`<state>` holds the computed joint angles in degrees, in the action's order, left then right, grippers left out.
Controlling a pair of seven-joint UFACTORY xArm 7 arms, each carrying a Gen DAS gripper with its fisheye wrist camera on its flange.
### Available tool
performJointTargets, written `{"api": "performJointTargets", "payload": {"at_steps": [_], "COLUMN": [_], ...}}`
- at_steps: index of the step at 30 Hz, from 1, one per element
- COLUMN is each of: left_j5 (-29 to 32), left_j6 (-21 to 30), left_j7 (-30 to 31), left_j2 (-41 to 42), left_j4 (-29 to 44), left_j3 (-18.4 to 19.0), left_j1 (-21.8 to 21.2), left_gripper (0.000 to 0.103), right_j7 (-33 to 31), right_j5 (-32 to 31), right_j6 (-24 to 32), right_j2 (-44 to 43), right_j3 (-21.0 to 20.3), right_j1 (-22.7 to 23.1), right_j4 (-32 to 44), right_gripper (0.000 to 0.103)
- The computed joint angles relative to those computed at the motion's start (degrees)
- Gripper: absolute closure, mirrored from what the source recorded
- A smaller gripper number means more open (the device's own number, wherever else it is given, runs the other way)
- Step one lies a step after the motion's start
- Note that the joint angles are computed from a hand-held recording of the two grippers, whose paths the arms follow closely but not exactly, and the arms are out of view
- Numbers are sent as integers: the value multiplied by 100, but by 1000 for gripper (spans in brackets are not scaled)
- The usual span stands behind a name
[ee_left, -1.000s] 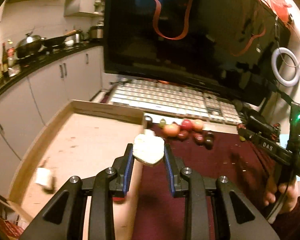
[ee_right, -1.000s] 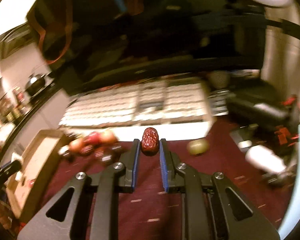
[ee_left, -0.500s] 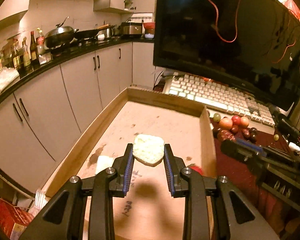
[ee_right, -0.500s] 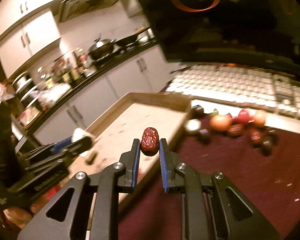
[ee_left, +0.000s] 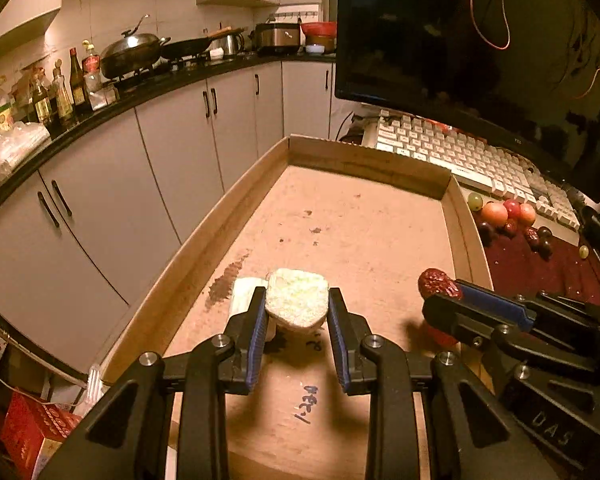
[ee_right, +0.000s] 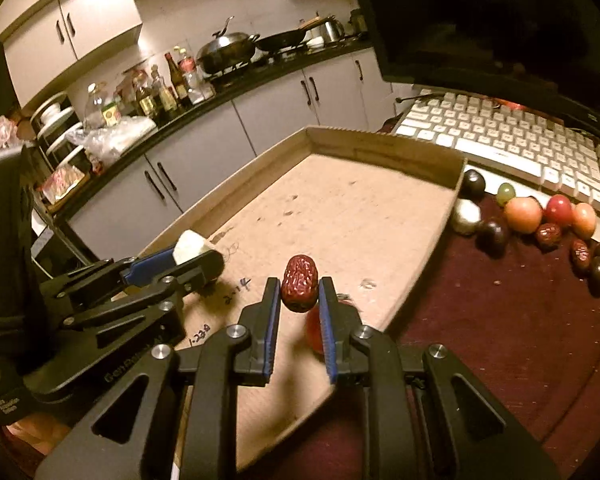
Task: Organize fruits
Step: 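Carry the red date and white cube into the tray and open both tools, then move both tools back over the fruit on the cloth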
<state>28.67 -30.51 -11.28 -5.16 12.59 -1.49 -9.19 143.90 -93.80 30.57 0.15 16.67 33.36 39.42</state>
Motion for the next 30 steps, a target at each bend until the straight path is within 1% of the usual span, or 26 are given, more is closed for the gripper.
{"api": "performJointTargets", "payload": {"at_steps": [2, 4, 5, 6, 7, 8, 10, 12, 15, 16, 18, 19, 22, 24, 25, 26, 27, 28, 29, 30], "left_j5": [-99, -526, -631, -592, -547, -546, -670, -820, -805, -776, -688, -535, -210, -37, 27, 77, 62, -9, -73, -125], "left_j6": [31, 59, 63, 85, 102, 129, 150, 138, 0, -105, -231, -258, -262, -195, -139, -93, -69, -20, 21, 76], "left_j7": [40, 290, 351, 311, 264, 239, 268, 333, 295, 292, 274, 218, 94, -5, -64, -114, -116, -95, -66, -35], "left_j2": [-9, -45, -48, -43, -46, -68, -112, -154, -269, -334, -438, -508, -674, -750, -783, -808, -809, -827, -833, -833], "left_j4": [8, -36, -41, -27, -15, -18, -37, -66, -154, -207, -270, -295, -354, -367, -366, -366, -361, -361, -352, -337], "left_j3": [-25, -166, -187, -157, -130, -123, -149, -190, -170, -170, -171, -126, -100, -135, -168, -201, -246, -372, -453, -548], "left_j1": [1, -18, -39, -63, -84, -100, -126, -160, -238, -273, -356, -408, -607, -778, -883, -985, -1057, -1160, -1244, -1350], "left_gripper": [74, 74, 72, 69, 65, 63, 57, 52, 48, 44, 38, 36, 35, 35, 35, 35, 35, 35, 35, 35], "right_j7": [-18, -91, -119, -131, -141, -114, -69, 54, 445, 567, 553, 545, 525, 398, 247, -20, -193, -445, -758, -983], "right_j5": [-29, 14, 21, 8, -10, -72, -106, -82, -239, -267, -102, 7, 434, 915, 1248, 1725, 2026, 2461, 3014, 3326], "right_j6": [41, 58, 51, 23, -13, -64, -29, 200, 319, 340, 414, 443, 473, 522, 557, 608, 647, 761, 975, 1072], "right_j2": [76, 82, 95, 91, 88, 64, -15, -179, -545, -731, -993, -1164, -1815, -2391, -2713, -3151, -3417, -3781, -4248, -4537], "right_j3": [6, -4, -10, -17, -25, -35, -20, 46, 88, 98, 145, 166, 240, 332, 382, 395, 423, 438, 429, 417], "right_j1": [14, 19, 18, 15, 8, -2, 5, 55, 55, 47, 44, 38, 11, 4, 25, 114, 165, 295, 545, 656], "right_j4": [58, 62, 76, 72, 75, 57, 1, -141, -456, -616, -833, -979, -1530, -1977, -2213, -2529, -2710, -2946, -3243, -3401], "right_gripper": [82, 82, 82, 81, 78, 75, 54, 47, 47, 47, 47, 47, 47, 47, 47, 47, 47, 47, 47, 47]}}
